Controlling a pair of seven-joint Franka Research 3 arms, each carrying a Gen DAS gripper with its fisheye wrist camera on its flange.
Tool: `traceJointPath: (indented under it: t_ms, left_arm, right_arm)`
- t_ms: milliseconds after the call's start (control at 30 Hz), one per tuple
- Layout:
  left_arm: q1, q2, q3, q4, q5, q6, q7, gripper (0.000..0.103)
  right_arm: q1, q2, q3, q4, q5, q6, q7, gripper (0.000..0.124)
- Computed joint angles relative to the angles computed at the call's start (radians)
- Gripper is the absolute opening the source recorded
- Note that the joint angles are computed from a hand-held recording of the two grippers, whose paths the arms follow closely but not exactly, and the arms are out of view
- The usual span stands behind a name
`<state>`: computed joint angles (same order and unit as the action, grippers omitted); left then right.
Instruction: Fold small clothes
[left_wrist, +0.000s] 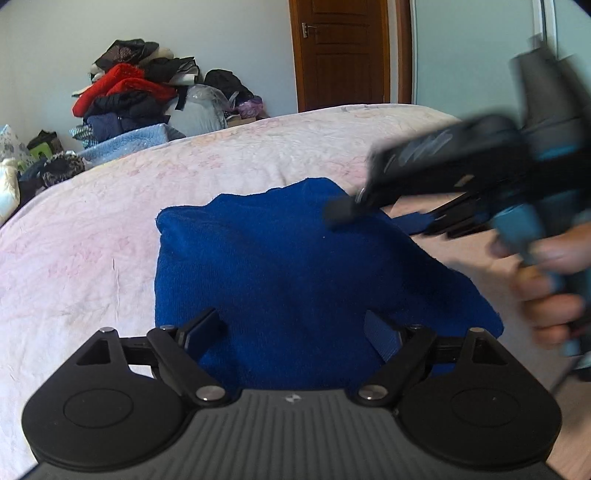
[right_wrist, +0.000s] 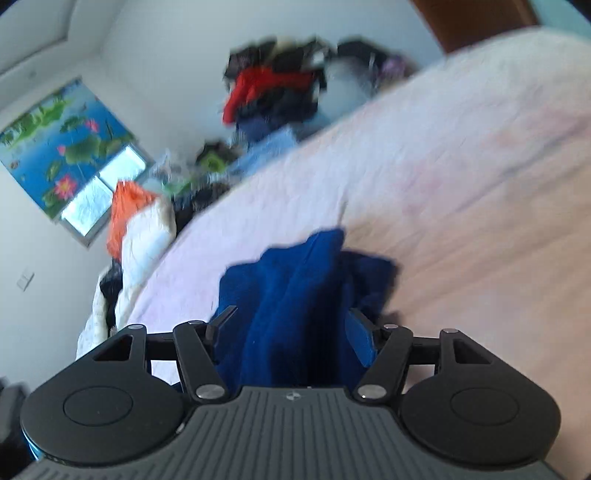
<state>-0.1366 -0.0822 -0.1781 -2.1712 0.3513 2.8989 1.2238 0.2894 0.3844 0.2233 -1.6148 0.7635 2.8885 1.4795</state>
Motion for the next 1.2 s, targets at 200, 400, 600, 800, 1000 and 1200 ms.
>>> traceJointPath:
  t_ms: [200,400,600,800,1000,1200]
  left_arm:
    - [-0.014,-0.018,0.029,-0.018,-0.132,0.022,0.095,0.086]
    - [0.001,0.024,0.024,0.033,-0.178,0.006,0.070,0.086]
    - [0.012,0.030,0.023,0.040,-0.182,-0.002,0.066,0.086]
    - [0.014,0.030,0.023,0.035,-0.188,-0.002,0.080,0.086]
    - [0.023,0.031,0.012,0.034,-0.088,-0.002,-0.004,0.087]
    - [0.028,0.031,0.003,0.032,0.024,-0.004,-0.092,0.087]
  right_arm:
    - [0.086,-0.050,-0.095,-0.131,-0.192,0.132,0.133,0.007]
    - [0.040,-0.015,-0.062,-0.072,-0.186,0.133,0.092,0.060]
    - [0.010,0.236,-0.055,0.318,-0.232,-0.135,0.165,0.062]
    - [0.089,0.269,-0.157,0.341,-0.367,-0.102,0.272,0.012]
    - [0.186,0.207,-0.290,0.245,-0.537,-0.063,0.462,0.049]
    - [0.184,-0.020,-0.226,-0.057,-0.719,0.133,0.333,0.054]
